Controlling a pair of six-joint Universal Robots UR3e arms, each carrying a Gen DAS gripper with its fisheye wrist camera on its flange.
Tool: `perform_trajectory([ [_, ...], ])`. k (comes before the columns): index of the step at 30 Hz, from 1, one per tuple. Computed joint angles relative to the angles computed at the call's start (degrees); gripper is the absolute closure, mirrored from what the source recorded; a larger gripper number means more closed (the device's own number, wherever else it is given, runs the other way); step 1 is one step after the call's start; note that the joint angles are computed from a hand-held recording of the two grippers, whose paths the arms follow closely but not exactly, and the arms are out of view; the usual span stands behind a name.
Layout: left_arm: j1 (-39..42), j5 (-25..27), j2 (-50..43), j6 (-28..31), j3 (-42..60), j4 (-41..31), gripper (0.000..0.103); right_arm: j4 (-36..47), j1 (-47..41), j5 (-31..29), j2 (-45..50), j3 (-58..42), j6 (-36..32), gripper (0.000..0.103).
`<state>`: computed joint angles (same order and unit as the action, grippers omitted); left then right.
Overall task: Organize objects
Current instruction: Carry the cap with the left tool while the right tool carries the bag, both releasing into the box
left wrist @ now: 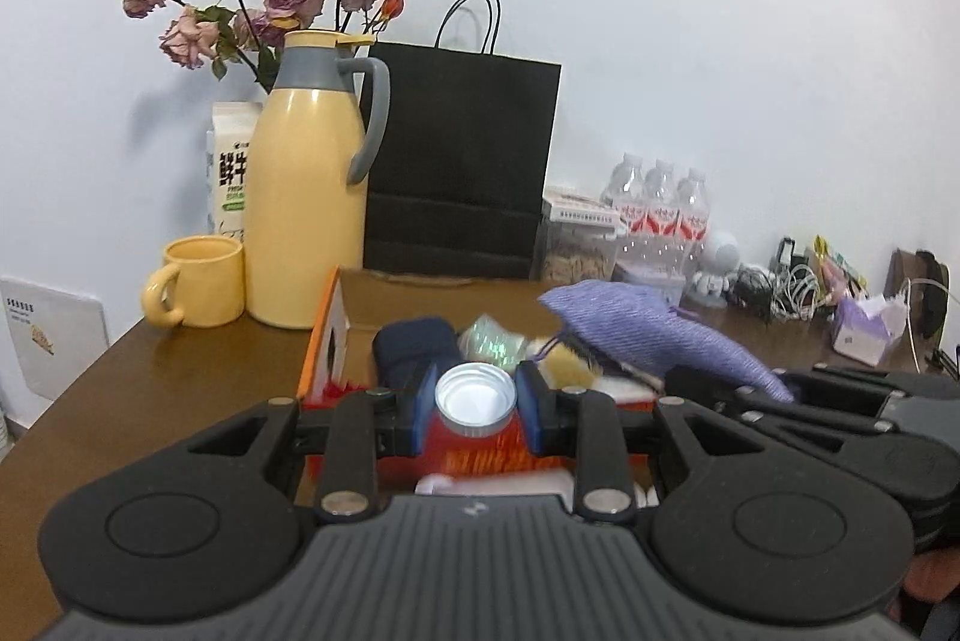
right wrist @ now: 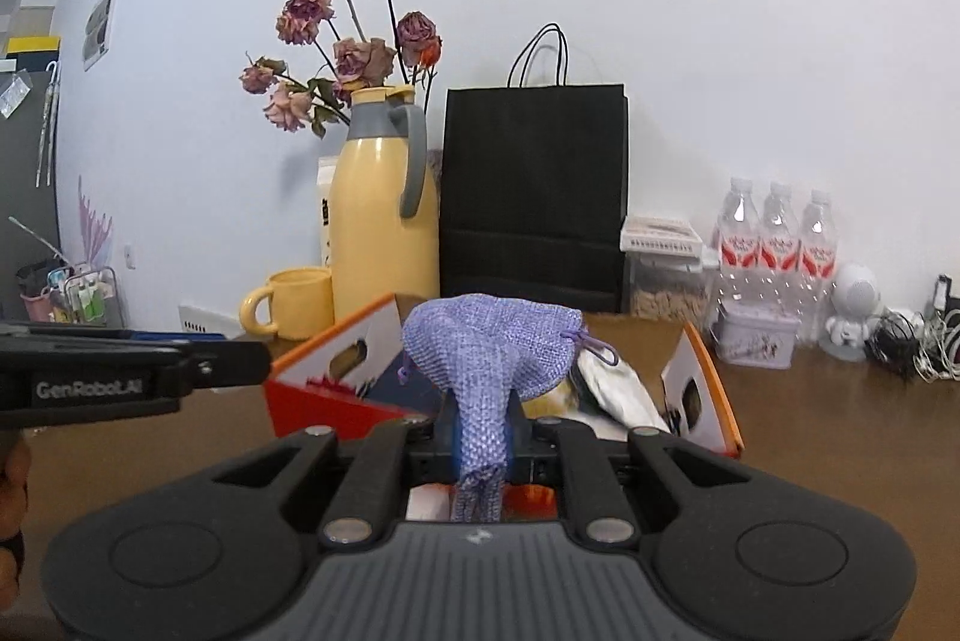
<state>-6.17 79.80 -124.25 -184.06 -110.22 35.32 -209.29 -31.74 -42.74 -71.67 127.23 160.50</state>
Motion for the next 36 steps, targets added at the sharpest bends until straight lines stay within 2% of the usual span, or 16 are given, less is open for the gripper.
perform_trajectory([
  [6, -0.73, 1.21, -7.24, -2.15, 16.98, -8.56, 0.074, 4.17, 6.65, -6.31, 9.4, -16.66, 4.61, 0.092],
  [11, -1.57, 2.68, -15.53, -3.05, 34.01, -17.82, 0.074, 10.02, 10.08, -9.62, 16.62, -29.97, 5.71, 0.092],
  [16, -1.79, 2.99, -23.45, -3.85, 48.39, -26.87, 0.074, 11.24, 11.54, -11.79, 22.69, -37.54, 7.2, 0.092],
  [21, -1.87, 3.3, -27.14, -3.12, 54.72, -31.53, 0.074, 15.78, 11.55, -12.06, 24.71, -41.49, 6.75, 0.092],
  [26, -2.08, 3.38, -27.38, -1.92, 54.03, -30.67, 0.074, 18.24, 11.88, -13.14, 24.21, -41.26, 4.91, 0.09],
  [27, -2.22, 3.95, -27.33, -1.72, 53.85, -30.43, 0.073, 18.53, 11.89, -13.25, 23.92, -40.86, 4.41, 0.087],
  [29, -2.47, 5.26, -27.26, -1.57, 53.72, -30.11, 0.065, 19.41, 11.63, -13.44, 23.1, -39.83, 3.17, 0.079],
  [30, -2.44, 5.31, -27.14, -1.76, 53.6, -30.09, 0.049, 19.85, 11.31, -13.23, 22.82, -39.45, 3.23, 0.069],
  [31, -2.46, 5.68, -27.1, -2.07, 53.61, -30.1, 0.029, 20.13, 11.15, -13.28, 22.6, -39.19, 3.58, 0.062],
  [33, -2.99, 7.49, -27.42, -2.09, 53.96, -29.57, 0.011, 20.21, 10.67, -12.95, 22.44, -39.05, 4.35, 0.026],
  [34, -3.3, 8.48, -27.72, -2.17, 54.13, -28.8, 0.001, 19.66, 10.45, -12.71, 22.47, -38.89, 4.98, 0.019],
  [35, -3.55, 9.31, -27.97, -2.38, 54.14, -27.94, 0.0, 19.28, 10.26, -12.45, 22.44, -38.75, 5.4, 0.008],
  [36, -3.85, 10.34, -28.29, -2.48, 54.29, -27.14, 0.0, 19.36, 10.06, -12.02, 22.38, -38.73, 5.62, 0.004],
])
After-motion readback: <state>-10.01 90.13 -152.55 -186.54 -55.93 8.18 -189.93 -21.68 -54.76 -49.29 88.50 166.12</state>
